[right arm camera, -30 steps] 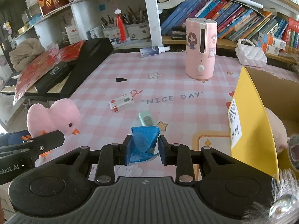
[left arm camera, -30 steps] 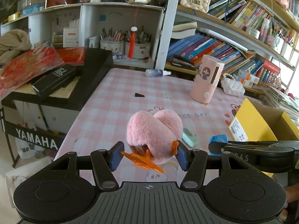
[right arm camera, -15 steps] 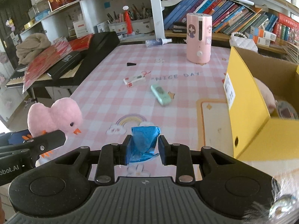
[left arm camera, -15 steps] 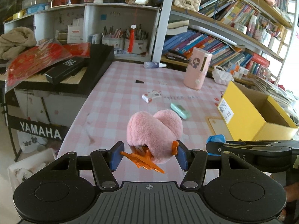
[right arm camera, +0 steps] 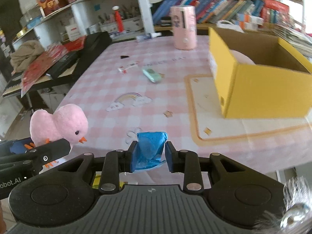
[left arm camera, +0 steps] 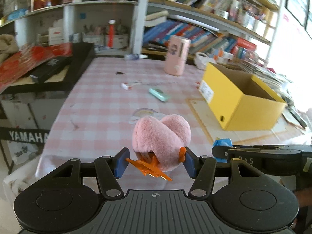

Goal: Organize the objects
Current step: 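Carry the chick and blue item over the yellow box with both tools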

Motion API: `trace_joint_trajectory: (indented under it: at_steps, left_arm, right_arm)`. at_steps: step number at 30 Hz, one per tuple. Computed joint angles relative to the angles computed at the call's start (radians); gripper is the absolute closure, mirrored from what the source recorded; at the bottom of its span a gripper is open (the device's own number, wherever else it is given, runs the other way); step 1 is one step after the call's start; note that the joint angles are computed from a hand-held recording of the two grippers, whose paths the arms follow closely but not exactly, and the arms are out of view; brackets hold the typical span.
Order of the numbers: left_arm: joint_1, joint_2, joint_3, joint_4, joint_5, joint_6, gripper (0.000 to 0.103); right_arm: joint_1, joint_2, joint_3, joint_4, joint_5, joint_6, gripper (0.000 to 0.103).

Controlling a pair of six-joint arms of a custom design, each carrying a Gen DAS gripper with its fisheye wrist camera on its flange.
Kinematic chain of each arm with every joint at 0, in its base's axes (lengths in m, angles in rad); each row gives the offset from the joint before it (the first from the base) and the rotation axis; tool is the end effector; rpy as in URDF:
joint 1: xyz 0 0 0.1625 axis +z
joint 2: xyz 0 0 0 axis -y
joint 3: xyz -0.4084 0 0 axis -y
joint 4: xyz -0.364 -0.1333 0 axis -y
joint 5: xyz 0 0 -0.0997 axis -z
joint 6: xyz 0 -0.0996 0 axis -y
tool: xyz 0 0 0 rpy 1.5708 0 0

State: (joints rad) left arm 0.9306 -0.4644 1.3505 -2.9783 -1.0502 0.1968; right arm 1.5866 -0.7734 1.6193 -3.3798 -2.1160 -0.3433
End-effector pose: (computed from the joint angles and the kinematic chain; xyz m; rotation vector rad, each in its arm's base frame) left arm -0.2864 -0.6905 0.0382 0.8971 2.4763 -0.8376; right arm 0.0921 -0.6590 0.2085 0.0786 -2.2792 1.0606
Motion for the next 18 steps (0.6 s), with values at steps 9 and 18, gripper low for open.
trace_joint_trajectory:
  at_steps: [9,18]
  left_arm:
    - [-0.017,0.021,-0.01,0.037,-0.089,0.051,0.045]
    - [-0.037,0.081,-0.088,0.092,-0.165,0.109,0.045]
  right_arm:
    - [-0.016,-0.061,0.114,-0.117,-0.066,0.062,0.076]
    - [-0.042,-0.112,0.18,-0.203,-0.114,0.095,0.076]
